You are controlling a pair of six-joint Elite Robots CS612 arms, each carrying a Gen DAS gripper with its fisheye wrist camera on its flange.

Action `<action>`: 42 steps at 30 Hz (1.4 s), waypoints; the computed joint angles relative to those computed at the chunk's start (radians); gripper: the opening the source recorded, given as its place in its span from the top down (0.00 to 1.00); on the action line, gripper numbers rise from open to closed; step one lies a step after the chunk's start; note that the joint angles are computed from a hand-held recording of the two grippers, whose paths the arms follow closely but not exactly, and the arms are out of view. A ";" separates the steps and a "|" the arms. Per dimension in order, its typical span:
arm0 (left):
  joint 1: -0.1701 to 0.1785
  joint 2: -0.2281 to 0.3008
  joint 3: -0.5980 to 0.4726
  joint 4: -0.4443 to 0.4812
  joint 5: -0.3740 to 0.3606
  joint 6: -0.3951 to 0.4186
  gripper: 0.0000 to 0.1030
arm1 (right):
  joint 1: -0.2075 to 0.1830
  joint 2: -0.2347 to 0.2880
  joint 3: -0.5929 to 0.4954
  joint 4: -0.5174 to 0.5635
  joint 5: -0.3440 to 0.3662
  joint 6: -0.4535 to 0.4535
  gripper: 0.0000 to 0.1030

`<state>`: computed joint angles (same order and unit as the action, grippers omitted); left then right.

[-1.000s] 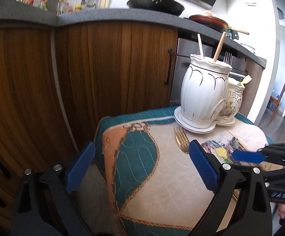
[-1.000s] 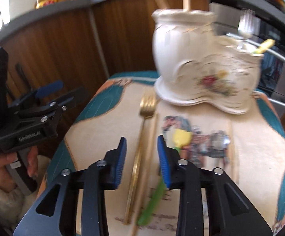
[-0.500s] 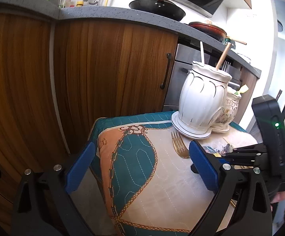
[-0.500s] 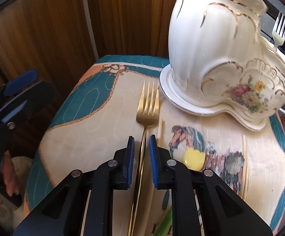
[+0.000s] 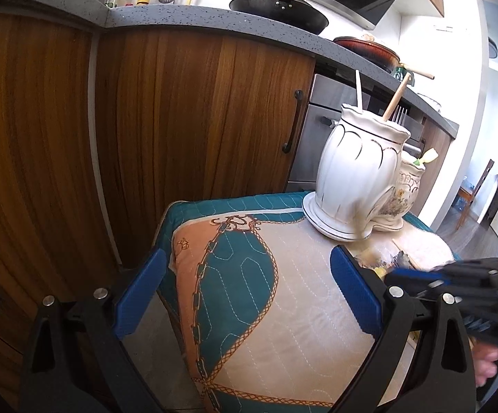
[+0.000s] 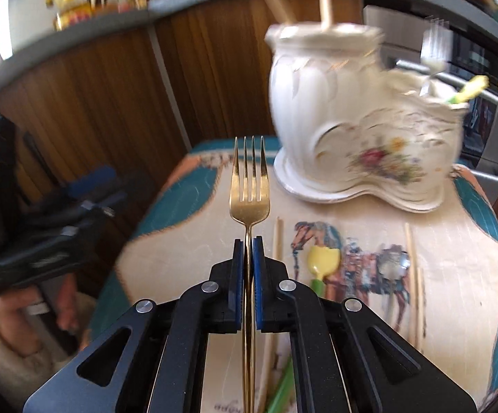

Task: Organize utensils
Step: 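Lift the gold fork with the right tool while the left grasps a wooden chopstick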

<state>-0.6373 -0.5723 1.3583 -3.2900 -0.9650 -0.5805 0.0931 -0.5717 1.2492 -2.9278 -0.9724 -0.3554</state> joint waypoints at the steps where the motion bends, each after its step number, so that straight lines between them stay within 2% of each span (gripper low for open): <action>1: 0.000 0.000 -0.001 0.003 -0.004 0.003 0.08 | -0.010 -0.004 0.016 -0.039 0.030 0.020 0.94; 5: -0.004 0.000 -0.012 0.033 -0.030 0.015 0.08 | -0.047 -0.015 0.058 -0.167 0.117 0.079 0.94; 8: -0.008 -0.003 -0.027 0.063 -0.083 0.031 0.08 | -0.068 -0.017 0.066 -0.224 0.163 0.116 0.94; 13: -0.021 0.000 -0.085 0.212 -0.145 0.060 0.11 | -0.095 -0.020 0.071 -0.298 0.235 0.163 0.94; 16: -0.024 0.010 -0.131 0.304 -0.172 0.043 0.14 | -0.102 -0.019 0.079 -0.349 0.269 0.177 0.94; 21: -0.017 0.036 -0.212 0.459 -0.221 -0.014 0.35 | -0.122 -0.023 0.105 -0.493 0.313 0.234 0.94; 24: -0.015 0.040 -0.226 0.498 -0.210 -0.066 0.40 | -0.133 -0.023 0.111 -0.587 0.297 0.293 0.94; 27: -0.014 0.044 -0.239 0.525 -0.232 -0.084 0.43 | -0.144 -0.017 0.106 -0.661 0.280 0.354 0.94; 31: -0.022 0.065 -0.292 0.593 -0.260 -0.048 0.47 | -0.151 -0.009 0.091 -0.646 0.276 0.384 0.94; 35: -0.032 0.089 -0.346 0.672 -0.256 -0.024 0.51 | -0.155 -0.006 0.090 -0.646 0.279 0.394 0.94; 36: -0.033 0.093 -0.354 0.686 -0.256 -0.022 0.61 | -0.156 -0.006 0.091 -0.651 0.280 0.396 0.94; 38: -0.038 0.096 -0.357 0.697 -0.230 -0.009 0.67 | -0.160 -0.005 0.091 -0.658 0.288 0.405 0.94; 42: -0.032 0.090 -0.349 0.701 -0.238 0.015 0.86 | -0.162 -0.004 0.092 -0.664 0.290 0.413 0.94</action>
